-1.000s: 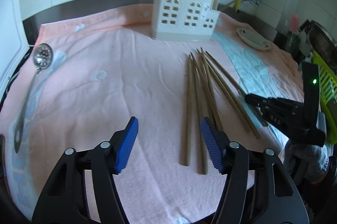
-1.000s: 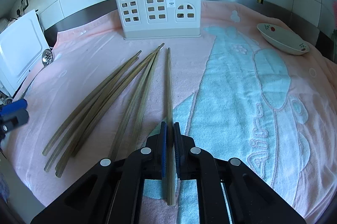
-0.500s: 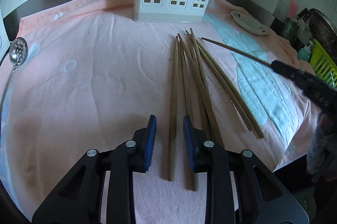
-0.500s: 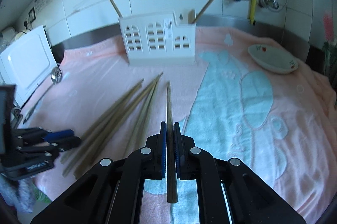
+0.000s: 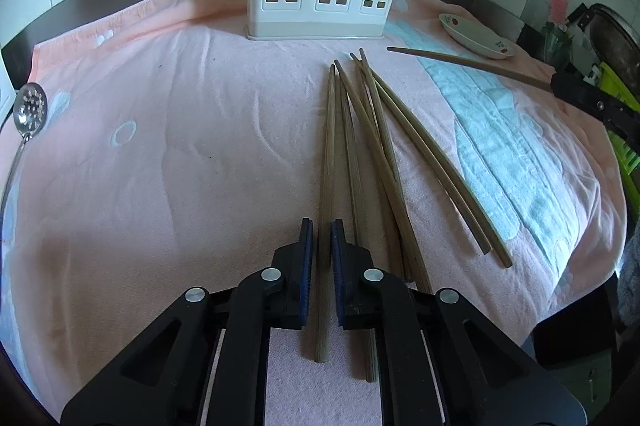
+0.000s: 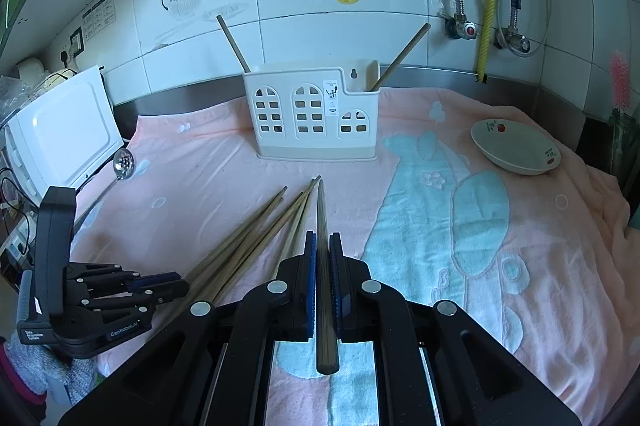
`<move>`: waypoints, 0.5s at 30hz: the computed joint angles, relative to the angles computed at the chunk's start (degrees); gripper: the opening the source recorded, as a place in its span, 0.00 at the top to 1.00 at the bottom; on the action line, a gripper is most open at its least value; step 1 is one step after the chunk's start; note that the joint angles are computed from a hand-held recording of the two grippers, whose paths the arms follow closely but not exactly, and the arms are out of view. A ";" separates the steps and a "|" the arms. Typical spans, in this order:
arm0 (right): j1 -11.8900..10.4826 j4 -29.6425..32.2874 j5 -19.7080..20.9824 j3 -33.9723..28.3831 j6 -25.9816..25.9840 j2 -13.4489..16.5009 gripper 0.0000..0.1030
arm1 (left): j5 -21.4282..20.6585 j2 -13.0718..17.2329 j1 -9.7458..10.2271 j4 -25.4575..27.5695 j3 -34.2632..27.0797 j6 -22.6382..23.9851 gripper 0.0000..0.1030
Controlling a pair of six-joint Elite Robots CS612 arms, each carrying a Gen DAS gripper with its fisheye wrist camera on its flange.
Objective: Organize utensils
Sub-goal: 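Lift both chopsticks and carry them above the white holder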
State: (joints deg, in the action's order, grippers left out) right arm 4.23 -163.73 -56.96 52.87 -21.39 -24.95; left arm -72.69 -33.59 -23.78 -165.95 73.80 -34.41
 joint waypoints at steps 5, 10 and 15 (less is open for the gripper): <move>-0.08 -0.06 0.27 -0.09 -0.18 -0.25 0.94 | -0.26 -0.38 0.02 -0.56 0.20 -0.31 0.94; -0.22 -0.26 1.00 -0.05 -0.12 -0.52 0.94 | 0.82 -1.65 -0.18 -3.29 1.35 0.39 0.94; -0.32 -0.41 1.59 -0.37 0.31 -0.51 0.94 | 2.48 -2.97 -0.34 -6.75 2.34 1.85 0.94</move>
State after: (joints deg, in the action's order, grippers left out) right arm 3.91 -164.14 -55.37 52.50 -21.09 -25.46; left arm -70.22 -36.57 -24.12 -172.70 76.14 -32.57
